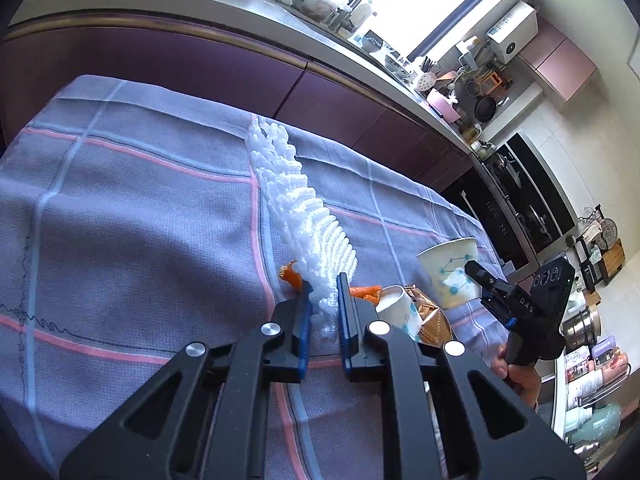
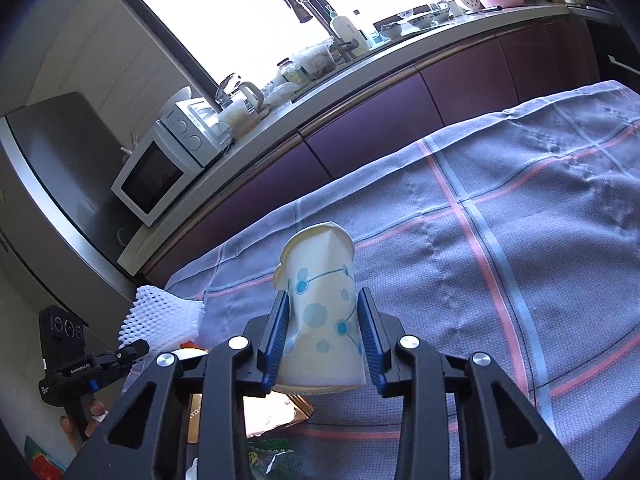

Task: Collect trash
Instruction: 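Grasp the white foam net with the left tool while the right tool grasps the paper cup, then carry foam net and paper cup to the teal bin and open both tools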

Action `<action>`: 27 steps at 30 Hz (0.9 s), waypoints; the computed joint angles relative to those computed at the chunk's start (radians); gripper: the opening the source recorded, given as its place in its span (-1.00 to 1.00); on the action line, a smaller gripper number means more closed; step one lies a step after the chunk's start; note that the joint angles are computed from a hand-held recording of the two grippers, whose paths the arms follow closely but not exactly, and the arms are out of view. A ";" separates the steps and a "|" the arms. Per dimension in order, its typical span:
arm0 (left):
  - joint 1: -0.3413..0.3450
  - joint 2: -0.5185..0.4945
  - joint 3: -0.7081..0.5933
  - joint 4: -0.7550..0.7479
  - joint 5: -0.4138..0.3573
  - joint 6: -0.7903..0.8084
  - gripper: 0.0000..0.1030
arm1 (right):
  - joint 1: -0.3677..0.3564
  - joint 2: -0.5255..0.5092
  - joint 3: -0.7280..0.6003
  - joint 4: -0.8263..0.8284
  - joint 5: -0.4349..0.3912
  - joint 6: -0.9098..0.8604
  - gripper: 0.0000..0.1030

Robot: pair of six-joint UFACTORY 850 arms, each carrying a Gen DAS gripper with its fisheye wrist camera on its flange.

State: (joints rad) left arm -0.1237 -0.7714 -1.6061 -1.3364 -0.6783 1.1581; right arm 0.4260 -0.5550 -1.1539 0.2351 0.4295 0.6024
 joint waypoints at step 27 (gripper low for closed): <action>0.187 0.341 0.450 -0.280 0.021 0.452 -0.77 | 0.167 -0.031 -0.187 -0.385 0.019 0.184 -0.36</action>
